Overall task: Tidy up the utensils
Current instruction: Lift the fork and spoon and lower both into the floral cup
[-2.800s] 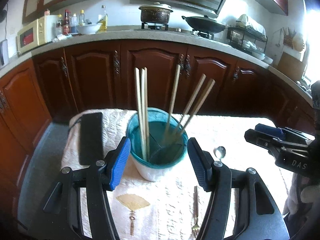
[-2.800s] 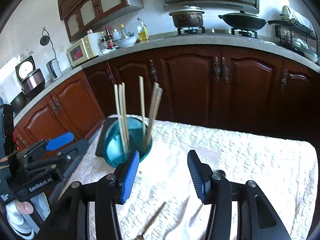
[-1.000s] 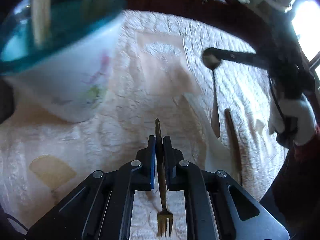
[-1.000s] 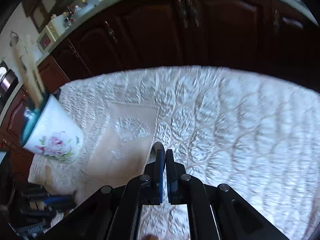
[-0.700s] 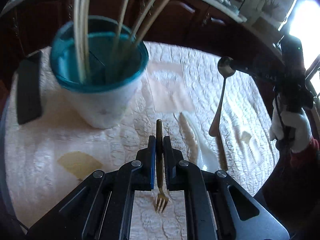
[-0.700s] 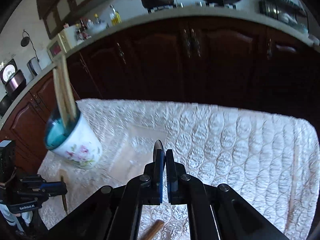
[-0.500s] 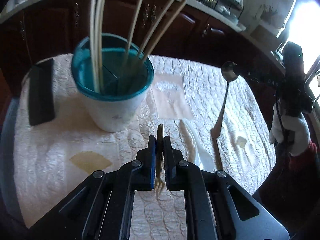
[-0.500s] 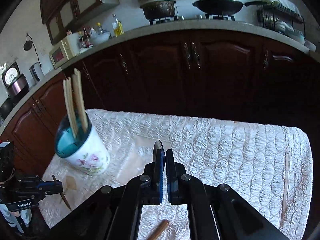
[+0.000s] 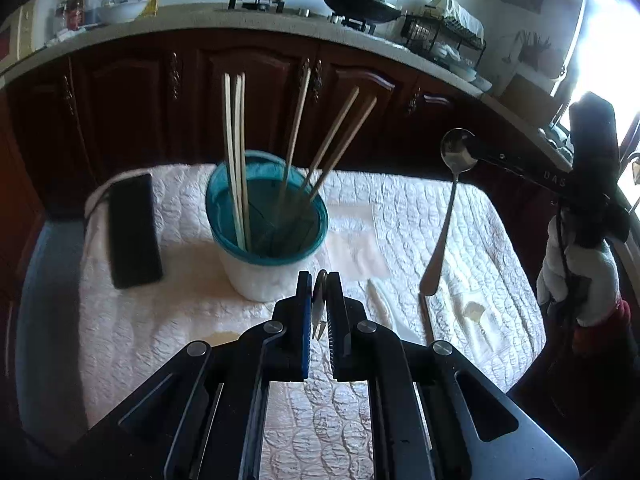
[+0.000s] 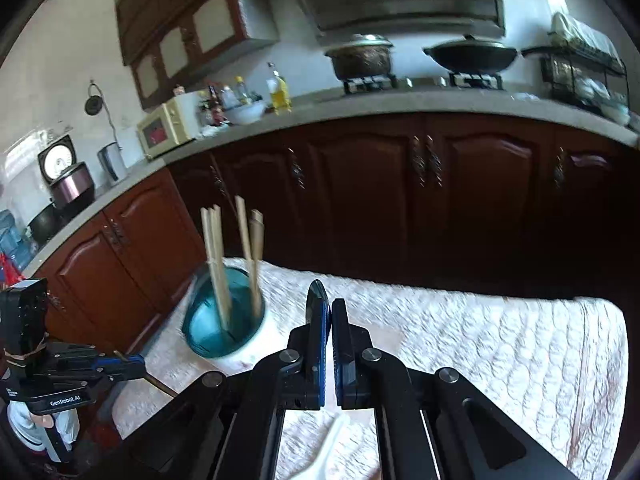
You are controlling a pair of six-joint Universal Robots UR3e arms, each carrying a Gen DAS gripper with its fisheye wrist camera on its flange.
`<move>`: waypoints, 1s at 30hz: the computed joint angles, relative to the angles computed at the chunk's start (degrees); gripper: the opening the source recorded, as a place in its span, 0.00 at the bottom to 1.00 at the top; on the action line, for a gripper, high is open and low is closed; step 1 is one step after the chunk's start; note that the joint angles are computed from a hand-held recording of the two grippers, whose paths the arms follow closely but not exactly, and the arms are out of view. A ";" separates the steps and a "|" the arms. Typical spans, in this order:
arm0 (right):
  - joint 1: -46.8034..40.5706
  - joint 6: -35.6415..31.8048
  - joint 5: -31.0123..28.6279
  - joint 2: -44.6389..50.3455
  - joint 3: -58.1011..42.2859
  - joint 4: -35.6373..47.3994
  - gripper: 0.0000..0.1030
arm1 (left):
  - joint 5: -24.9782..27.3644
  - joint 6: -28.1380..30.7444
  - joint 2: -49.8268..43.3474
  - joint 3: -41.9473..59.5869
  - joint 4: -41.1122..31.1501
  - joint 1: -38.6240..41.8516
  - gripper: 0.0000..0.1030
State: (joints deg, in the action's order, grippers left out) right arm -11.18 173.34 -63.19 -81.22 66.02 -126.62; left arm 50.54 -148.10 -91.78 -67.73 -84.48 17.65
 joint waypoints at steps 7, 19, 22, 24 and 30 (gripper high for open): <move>6.56 1.90 -5.42 6.09 -11.60 -0.42 0.02 | -2.20 -0.01 -3.22 10.73 -3.25 2.50 0.05; 11.90 2.15 -9.18 16.75 -29.02 3.64 0.02 | -1.40 -3.66 -12.38 26.95 -3.21 1.82 0.05; 12.47 2.28 -9.66 19.25 -33.29 5.23 0.02 | -0.66 -4.30 -14.07 29.45 -3.35 1.26 0.05; 12.78 2.47 -9.97 19.99 -34.29 5.40 0.02 | -0.20 -4.72 -15.10 30.82 -3.47 0.90 0.05; 13.50 2.34 -11.32 22.43 -37.88 6.73 0.02 | 0.93 -6.08 -18.02 34.16 -3.69 0.15 0.05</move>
